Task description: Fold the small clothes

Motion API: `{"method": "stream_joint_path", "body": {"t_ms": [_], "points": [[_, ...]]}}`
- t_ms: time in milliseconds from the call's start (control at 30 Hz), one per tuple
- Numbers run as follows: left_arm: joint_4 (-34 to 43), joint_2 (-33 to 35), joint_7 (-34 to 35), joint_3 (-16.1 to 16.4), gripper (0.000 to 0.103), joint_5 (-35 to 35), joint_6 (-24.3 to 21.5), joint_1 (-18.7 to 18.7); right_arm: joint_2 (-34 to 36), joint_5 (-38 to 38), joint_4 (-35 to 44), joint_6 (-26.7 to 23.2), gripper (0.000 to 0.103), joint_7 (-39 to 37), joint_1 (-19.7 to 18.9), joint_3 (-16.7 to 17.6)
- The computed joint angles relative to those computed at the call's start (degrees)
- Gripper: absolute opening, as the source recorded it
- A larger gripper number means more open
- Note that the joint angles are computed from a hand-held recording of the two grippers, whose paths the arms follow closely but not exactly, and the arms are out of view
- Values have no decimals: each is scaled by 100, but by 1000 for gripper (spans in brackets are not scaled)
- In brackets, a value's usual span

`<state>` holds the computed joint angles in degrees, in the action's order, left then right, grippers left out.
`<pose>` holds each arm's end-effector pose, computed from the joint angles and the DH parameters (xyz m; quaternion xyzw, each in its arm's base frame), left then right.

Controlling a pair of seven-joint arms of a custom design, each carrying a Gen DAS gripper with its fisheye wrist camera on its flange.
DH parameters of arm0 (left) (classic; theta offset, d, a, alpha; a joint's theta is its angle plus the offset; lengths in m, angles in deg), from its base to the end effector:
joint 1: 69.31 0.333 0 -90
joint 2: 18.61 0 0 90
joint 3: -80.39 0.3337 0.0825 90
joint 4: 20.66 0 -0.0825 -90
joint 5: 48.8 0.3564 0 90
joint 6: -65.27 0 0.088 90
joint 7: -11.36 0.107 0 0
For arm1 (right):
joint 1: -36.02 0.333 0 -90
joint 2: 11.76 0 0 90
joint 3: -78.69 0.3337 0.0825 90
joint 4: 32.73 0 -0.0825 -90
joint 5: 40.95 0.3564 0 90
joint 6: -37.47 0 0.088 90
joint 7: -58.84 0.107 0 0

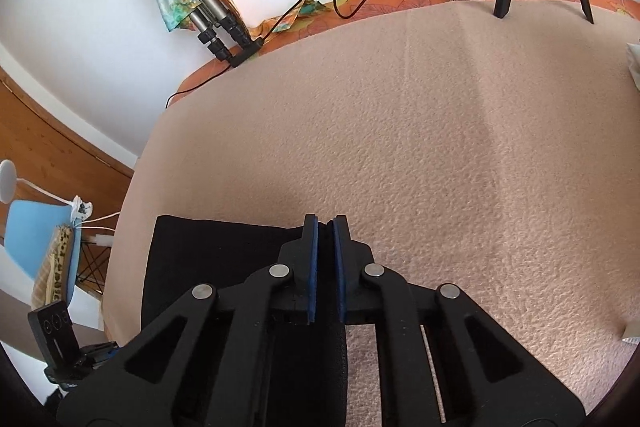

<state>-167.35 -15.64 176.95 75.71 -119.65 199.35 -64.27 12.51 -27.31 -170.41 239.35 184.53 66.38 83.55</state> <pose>0.4161 -0.0124 0.2748 0.5556 -0.7413 0.3433 0.1545 0.4537 0.2833 0.2631 -0.5657 0.7522 -0.0450 0.3348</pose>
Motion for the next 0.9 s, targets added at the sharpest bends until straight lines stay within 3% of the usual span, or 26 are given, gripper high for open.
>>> {"method": "stream_joint_path", "body": {"t_ms": [200, 300, 433, 533, 567, 667, 700, 767, 800, 900], "points": [[103, 109, -224, 8, 43, 114, -291, 54, -105, -491, -199, 112, 18, 371, -600, 464], [131, 115, -251, -55, 43, 76, -273, -2, -159, -707, -372, 258, 39, 521, -719, 515], [159, 108, -158, -146, 43, -39, -138, -127, 13, -1298, -413, 545, 40, 857, -1097, 758], [177, 100, -116, -226, 43, -128, 57, -257, 208, -1364, -254, 513, 40, 922, -921, 628], [161, 77, -58, -258, 41, -176, 181, -312, 256, -1122, -239, 663, 40, 763, -705, 507], [159, 96, 14, -343, 19, -224, 574, -488, 393, -1067, -134, 839, 40, 731, -608, 477], [168, 122, 25, -348, 10, -259, 655, -514, 423, -1052, -92, 832, 40, 702, -572, 464], [146, 121, 130, -373, 8, -381, 758, -562, 419, -844, 24, 595, 23, 489, -320, 304], [101, 92, 313, -409, 7, -489, 916, -614, 439, -859, 91, 444, 10, 461, -338, 328], [-21, -6, 716, -463, 6, -841, 1263, -748, 388, -517, 137, 268, 8, 249, -3, 97]]}}
